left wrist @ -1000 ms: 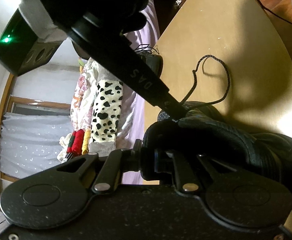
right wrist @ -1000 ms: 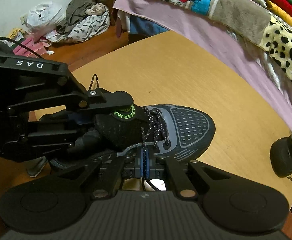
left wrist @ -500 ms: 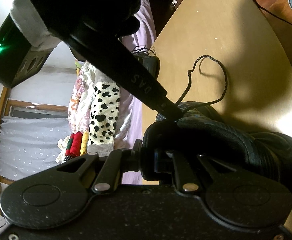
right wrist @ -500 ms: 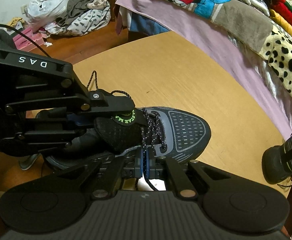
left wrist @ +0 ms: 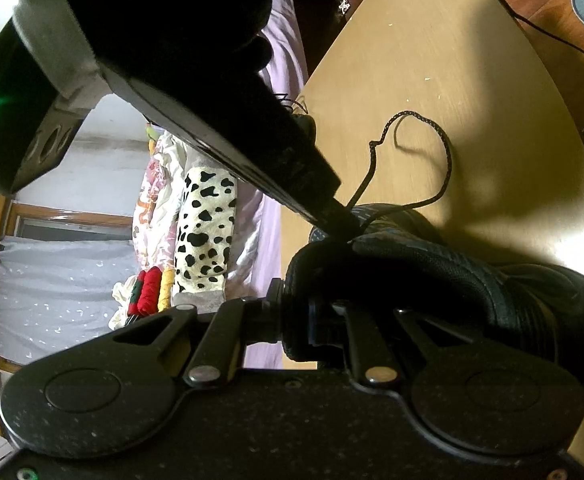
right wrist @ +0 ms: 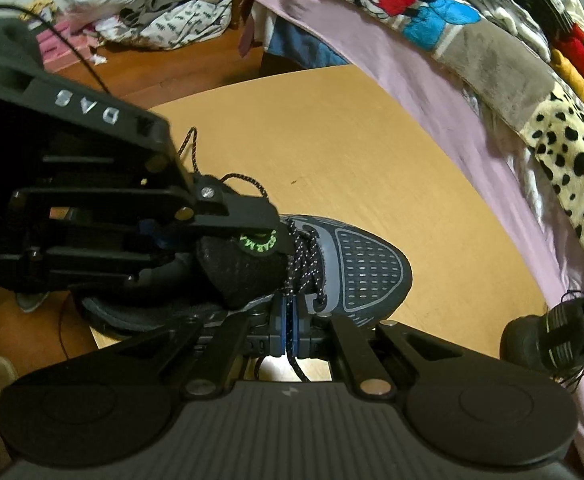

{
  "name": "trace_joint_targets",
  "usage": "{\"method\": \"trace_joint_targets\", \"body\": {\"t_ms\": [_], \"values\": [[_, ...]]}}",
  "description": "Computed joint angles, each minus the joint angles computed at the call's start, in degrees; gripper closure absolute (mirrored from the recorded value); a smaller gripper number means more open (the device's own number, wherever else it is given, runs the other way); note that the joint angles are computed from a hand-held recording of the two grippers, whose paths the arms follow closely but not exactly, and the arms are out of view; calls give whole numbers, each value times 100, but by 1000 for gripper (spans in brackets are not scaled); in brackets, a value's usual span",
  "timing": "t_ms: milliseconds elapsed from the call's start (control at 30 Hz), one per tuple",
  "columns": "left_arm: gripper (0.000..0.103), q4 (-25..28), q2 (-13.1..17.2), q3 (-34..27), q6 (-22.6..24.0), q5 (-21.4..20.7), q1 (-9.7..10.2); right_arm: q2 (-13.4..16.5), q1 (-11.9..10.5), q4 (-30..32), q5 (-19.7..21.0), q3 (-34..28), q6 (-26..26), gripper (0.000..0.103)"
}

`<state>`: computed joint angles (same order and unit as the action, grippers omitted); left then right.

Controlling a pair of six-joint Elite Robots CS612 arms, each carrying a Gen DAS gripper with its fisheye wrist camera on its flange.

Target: Lace up shoes with both hands

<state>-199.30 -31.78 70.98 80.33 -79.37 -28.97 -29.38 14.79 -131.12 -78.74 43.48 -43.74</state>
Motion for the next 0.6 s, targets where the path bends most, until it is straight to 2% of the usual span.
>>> {"method": "trace_joint_targets", "body": {"t_ms": [267,500,600], "values": [[93,46,1,-21,9,6,-3,-9,31,-112,-84,42,-153,98],[93,65,-5,-15,16,-3,-3,-19,89,-353,-329,101,-427,98],[93,69,-12,-8,17,-20,0,-41,77,-513,-176,158,-475,98]]}}
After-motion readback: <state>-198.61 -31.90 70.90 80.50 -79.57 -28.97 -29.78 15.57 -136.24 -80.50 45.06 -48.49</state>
